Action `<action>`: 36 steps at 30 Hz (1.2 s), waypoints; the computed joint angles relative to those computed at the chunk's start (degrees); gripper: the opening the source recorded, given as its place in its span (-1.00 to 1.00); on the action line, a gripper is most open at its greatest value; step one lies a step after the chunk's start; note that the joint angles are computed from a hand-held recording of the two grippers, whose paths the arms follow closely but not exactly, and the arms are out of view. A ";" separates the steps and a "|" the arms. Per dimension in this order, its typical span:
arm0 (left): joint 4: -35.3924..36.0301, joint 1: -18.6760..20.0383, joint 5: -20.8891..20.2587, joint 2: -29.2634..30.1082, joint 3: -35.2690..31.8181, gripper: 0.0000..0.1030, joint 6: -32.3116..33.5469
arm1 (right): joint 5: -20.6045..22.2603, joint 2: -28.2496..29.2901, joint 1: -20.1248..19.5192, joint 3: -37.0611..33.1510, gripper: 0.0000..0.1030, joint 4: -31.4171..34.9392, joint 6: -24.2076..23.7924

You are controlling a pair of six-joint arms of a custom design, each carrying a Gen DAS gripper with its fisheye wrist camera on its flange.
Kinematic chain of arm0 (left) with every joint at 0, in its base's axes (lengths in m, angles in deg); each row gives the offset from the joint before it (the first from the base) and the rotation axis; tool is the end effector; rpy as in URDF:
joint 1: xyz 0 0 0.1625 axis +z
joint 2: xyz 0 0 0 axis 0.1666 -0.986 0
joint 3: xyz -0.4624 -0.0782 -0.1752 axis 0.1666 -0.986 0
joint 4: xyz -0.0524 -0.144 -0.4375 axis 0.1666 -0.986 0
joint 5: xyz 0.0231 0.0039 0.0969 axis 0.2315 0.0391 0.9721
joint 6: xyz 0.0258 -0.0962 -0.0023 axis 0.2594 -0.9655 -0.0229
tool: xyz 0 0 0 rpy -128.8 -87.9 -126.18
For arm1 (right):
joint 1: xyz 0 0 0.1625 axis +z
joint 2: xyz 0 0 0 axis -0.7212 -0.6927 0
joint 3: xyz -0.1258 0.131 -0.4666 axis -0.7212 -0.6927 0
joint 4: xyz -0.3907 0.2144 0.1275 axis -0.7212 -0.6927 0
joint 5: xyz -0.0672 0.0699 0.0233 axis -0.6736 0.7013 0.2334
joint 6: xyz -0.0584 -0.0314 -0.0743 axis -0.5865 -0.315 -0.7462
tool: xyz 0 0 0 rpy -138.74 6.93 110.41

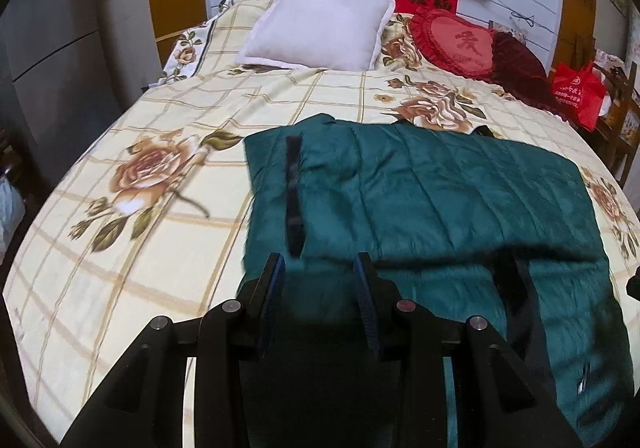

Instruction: Fold large clothes

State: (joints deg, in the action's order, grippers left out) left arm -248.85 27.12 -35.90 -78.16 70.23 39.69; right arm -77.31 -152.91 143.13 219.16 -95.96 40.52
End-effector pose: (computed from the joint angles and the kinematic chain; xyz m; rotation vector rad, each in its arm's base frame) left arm -0.2721 -0.4765 0.1130 0.3492 2.2140 -0.9022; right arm 0.1288 -0.4533 0.3333 0.2066 -2.3125 0.8282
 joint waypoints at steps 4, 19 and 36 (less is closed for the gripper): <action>7.42 -2.92 0.15 -3.67 3.71 -0.03 -7.19 | -0.26 -3.95 0.08 3.63 0.59 1.04 0.65; 23.01 -10.68 -2.77 -13.24 11.98 -0.03 -23.74 | 0.38 -11.71 -1.18 12.86 0.63 3.54 4.03; 30.20 -13.65 -4.63 -16.80 14.74 -0.03 -31.23 | -1.23 -17.07 -0.49 16.18 0.74 7.64 4.27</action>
State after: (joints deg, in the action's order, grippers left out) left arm -218.65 13.46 -40.52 -94.96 84.98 8.45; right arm -78.54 -169.98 142.65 235.34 -88.32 44.79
